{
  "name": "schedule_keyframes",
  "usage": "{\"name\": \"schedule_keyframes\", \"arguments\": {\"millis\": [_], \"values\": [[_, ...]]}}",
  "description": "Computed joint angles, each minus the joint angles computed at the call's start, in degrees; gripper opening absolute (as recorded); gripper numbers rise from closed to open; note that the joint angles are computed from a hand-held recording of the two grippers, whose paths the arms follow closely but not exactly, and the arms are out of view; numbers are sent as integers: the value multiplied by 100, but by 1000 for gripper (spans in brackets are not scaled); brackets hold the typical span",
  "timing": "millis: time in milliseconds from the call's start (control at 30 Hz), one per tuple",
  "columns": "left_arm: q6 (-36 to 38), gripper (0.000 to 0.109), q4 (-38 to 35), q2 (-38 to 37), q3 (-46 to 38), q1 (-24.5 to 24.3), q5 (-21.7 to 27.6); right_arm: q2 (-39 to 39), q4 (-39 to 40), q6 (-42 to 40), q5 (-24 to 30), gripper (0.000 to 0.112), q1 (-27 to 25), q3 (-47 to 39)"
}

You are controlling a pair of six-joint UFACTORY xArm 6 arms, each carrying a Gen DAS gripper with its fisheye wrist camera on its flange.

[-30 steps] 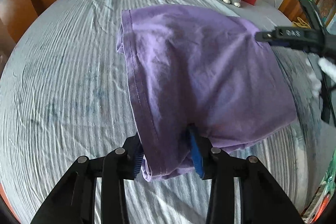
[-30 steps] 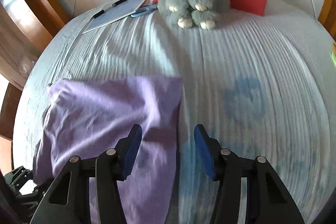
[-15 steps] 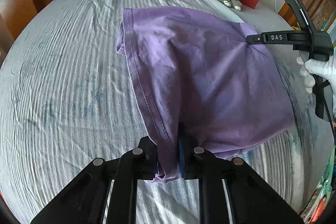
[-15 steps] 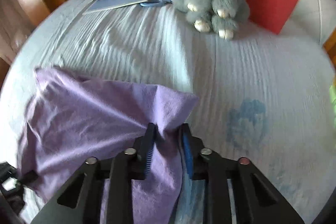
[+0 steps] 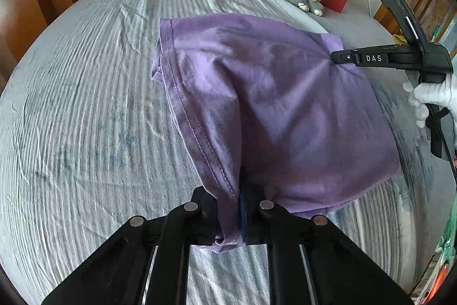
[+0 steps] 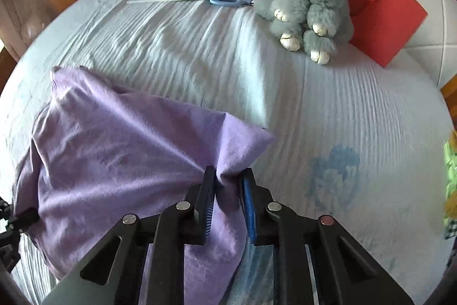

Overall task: Fold clothes
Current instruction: 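Lift the folded shirt with both grippers and carry it toward the clothes pile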

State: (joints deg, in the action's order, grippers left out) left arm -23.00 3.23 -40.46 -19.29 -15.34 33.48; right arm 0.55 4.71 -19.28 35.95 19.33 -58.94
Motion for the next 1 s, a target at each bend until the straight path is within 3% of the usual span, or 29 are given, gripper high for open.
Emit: {"name": "schedule_keyframes", "arguments": {"millis": [200,333,467,567,767,1000], "values": [[95,9,-97,-146,122,28,-59,11,299,42,30,19,-49,-2],[157,9,-173,-130,123,42,-83,-225,-210,335,-551,7,80,417],[204,9,-200,-130,140,53,-119,-392,-176,124,-897,6,55,707],[115,7,-222,-155,110,60,-55,-362,392,-252,-878,6,-2,641],[-50,7,35,-668,-50,-61,118,-1213,2056,-1486,-1023,4,-183,948],[-233,7,481,-997,-532,-384,302,-1893,2095,-1620,-1171,4,-248,988]]}}
